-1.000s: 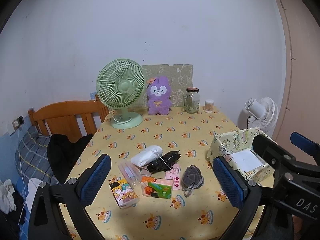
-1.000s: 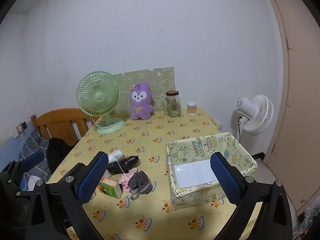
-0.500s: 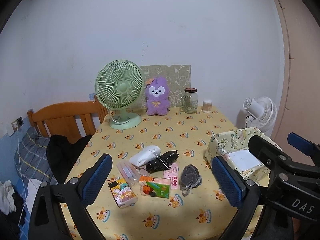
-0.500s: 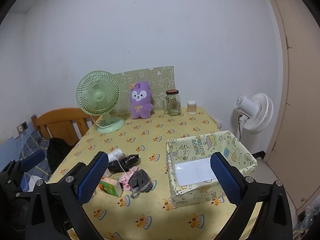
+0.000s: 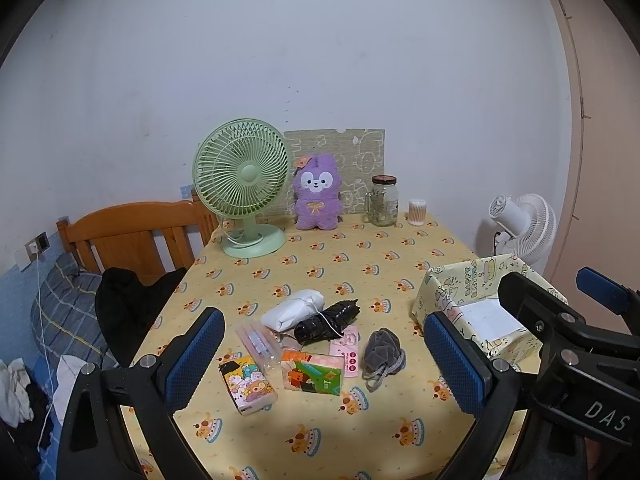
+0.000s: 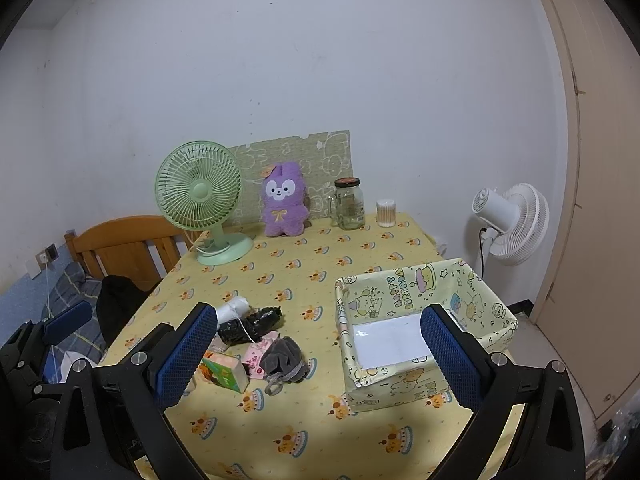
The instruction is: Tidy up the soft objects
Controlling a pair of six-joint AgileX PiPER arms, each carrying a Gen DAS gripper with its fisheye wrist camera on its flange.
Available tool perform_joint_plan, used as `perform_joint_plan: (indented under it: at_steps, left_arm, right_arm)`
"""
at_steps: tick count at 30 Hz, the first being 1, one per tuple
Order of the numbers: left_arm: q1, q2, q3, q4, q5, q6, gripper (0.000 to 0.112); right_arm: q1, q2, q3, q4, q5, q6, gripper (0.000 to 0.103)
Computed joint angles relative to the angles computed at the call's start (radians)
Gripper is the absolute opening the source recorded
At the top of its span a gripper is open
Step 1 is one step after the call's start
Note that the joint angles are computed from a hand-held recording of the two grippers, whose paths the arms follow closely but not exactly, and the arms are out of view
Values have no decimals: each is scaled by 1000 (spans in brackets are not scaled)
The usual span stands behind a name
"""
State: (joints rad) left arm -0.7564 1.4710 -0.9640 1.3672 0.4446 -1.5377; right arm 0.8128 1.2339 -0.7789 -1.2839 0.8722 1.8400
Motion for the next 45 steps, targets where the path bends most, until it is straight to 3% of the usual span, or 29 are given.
perform_joint_plan:
  at_steps: [20, 31, 45]
  left_arm:
    - [19, 27, -14, -20, -28, 20, 101]
    - [43, 67, -27, -1, -46, -5, 101]
    - [87, 133, -32, 57, -98, -63, 99]
  right_arm:
    - [14, 39, -7, -26, 4, 33, 103]
    - [-33, 76, -1, -54, -80, 74, 100]
    - [-64, 168, -9, -134, -128, 160, 97]
